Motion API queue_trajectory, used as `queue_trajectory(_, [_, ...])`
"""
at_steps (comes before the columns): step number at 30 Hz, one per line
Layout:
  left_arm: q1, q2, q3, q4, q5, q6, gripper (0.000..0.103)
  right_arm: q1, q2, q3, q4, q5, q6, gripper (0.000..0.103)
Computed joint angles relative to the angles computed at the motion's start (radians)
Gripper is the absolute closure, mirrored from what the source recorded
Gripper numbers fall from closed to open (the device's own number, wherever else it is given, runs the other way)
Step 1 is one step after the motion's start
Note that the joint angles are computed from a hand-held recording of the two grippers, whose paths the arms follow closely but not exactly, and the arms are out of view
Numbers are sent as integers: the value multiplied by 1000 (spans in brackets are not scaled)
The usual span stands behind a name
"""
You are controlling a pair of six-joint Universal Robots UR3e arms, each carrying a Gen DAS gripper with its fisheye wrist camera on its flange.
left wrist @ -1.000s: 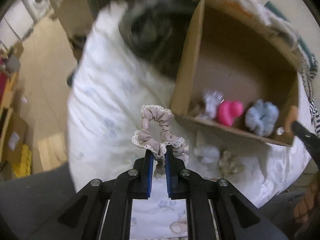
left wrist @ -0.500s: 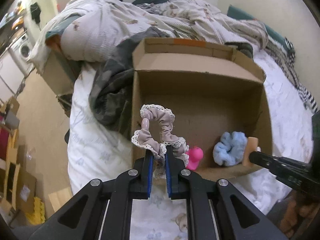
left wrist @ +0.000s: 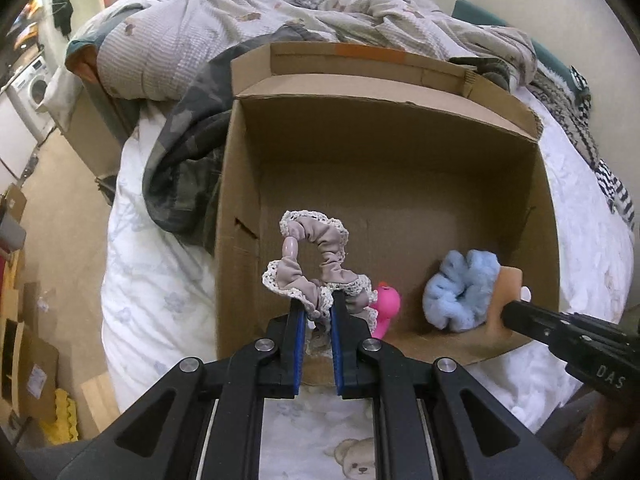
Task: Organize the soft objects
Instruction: 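Carry the scrunchie and tan sponge into the box and open both grippers, then grasp the white floral scrunchie with the right gripper while the left gripper grasps the white cloth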
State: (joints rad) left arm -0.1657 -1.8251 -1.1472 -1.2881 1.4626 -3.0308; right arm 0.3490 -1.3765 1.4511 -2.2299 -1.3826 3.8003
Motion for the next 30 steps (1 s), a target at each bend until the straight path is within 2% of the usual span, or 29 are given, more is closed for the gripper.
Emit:
queue_trajectory(9, [-33,11,-24,29,45,23,90,7,14,-16,8,-7,-5,95])
queue_trajectory(14, [-45,3,-14,15,69,24,82,0,9,-4,-4,2,5,94])
queue_trajectory(15, [-44,3,-14,14,69,20,79,0,8,-2,-4,1,8,90])
queue_trajectory(16, [-43,4,-14,14,71,12,69,-2,9,-3,2,1,13,84])
queue_trajectory(17, [-42,7,-18,19,76,3,53,-6,6,3,1,5,17,81])
queue_trajectory(18, [-39,13,-27,27,77,-1,46,-12,2,13,-3,12,25,74])
queue_trajectory(19, [-34,23,-40,42,76,-8,40,-16,-1,18,-2,14,33,59])
queue_trajectory(20, [-30,31,-48,51,75,-13,39,-18,-3,21,1,8,43,48])
queue_trajectory(21, [-26,33,-49,50,73,-14,39,-19,-9,27,-2,-1,56,31])
queue_trajectory(30, [-19,58,-70,52,80,-8,39,-19,-51,66,-28,-30,85,31])
